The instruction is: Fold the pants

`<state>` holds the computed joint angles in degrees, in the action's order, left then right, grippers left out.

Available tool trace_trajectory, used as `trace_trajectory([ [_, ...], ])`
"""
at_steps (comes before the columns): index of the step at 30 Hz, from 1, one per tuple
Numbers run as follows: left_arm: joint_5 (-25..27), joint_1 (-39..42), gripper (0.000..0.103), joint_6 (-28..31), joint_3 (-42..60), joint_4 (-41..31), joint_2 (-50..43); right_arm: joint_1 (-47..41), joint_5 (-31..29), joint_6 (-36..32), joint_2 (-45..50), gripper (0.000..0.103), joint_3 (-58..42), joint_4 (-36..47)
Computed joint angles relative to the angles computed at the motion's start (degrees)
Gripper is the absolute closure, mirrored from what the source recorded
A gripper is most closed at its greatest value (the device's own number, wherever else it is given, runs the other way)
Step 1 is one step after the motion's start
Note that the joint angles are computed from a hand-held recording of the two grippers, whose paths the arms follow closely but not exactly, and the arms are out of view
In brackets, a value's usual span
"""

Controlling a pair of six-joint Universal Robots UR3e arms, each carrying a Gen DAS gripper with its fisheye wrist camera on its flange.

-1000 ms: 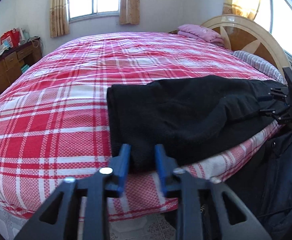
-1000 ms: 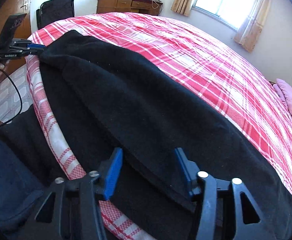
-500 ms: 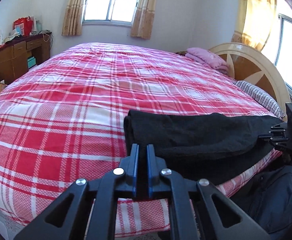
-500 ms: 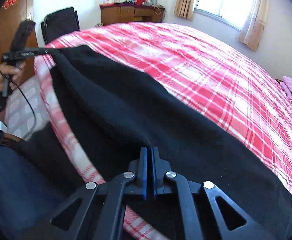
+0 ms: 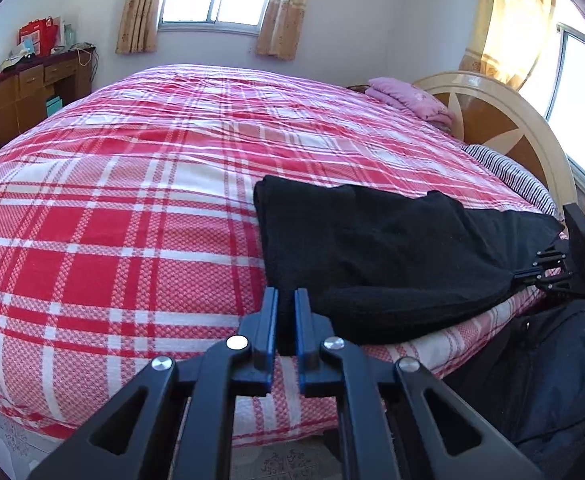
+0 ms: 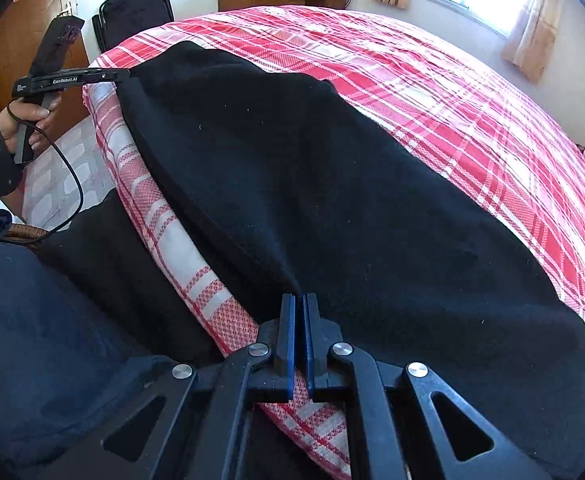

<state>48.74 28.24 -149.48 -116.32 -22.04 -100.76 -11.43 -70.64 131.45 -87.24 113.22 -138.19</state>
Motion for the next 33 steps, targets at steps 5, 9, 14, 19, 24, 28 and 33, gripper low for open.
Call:
trace_trajectory([
  [5, 1.2, -0.7, 0.093, 0.2, -0.4, 1.1, 0.0, -0.2, 0.4, -1.4, -1.0, 0.099, -0.1, 1.9],
  [9, 2.8, -0.7, 0.086, 0.5, -0.1, 1.0, 0.6, 1.0, -1.2, -0.9, 1.1, 0.099, -0.3, 0.4],
  [14, 4.4, 1.5, 0.084, 2.1, -1.1, 0.6, 5.5, -4.3, 4.0, -0.7, -2.4, 0.089, -0.4, 3.9],
  [19, 2.6, 0.4, 0.064, -0.6, -0.4, 2.2, 8.1, -12.5, 6.6, -1.7, -8.1, 0.068, 2.0, 5.5],
  [24, 5.6, -12.8, 0.063, -1.9, 8.4, 1.3, 2.9, -24.1, 8.9, -3.1, -15.5, 0.068, 4.2, 9.1],
  [28, 9.2, -25.3, 0.063, -0.1, 19.3, -2.6, -4.4, -36.1, 11.4, -3.9, -18.8, 0.068, 4.0, 13.6],
  [33, 10.8, -38.0, 0.063, 0.7, 36.2, -9.6, -15.8, -48.1, 14.5, -2.9, -20.6, 0.068, 3.5, 17.0],
])
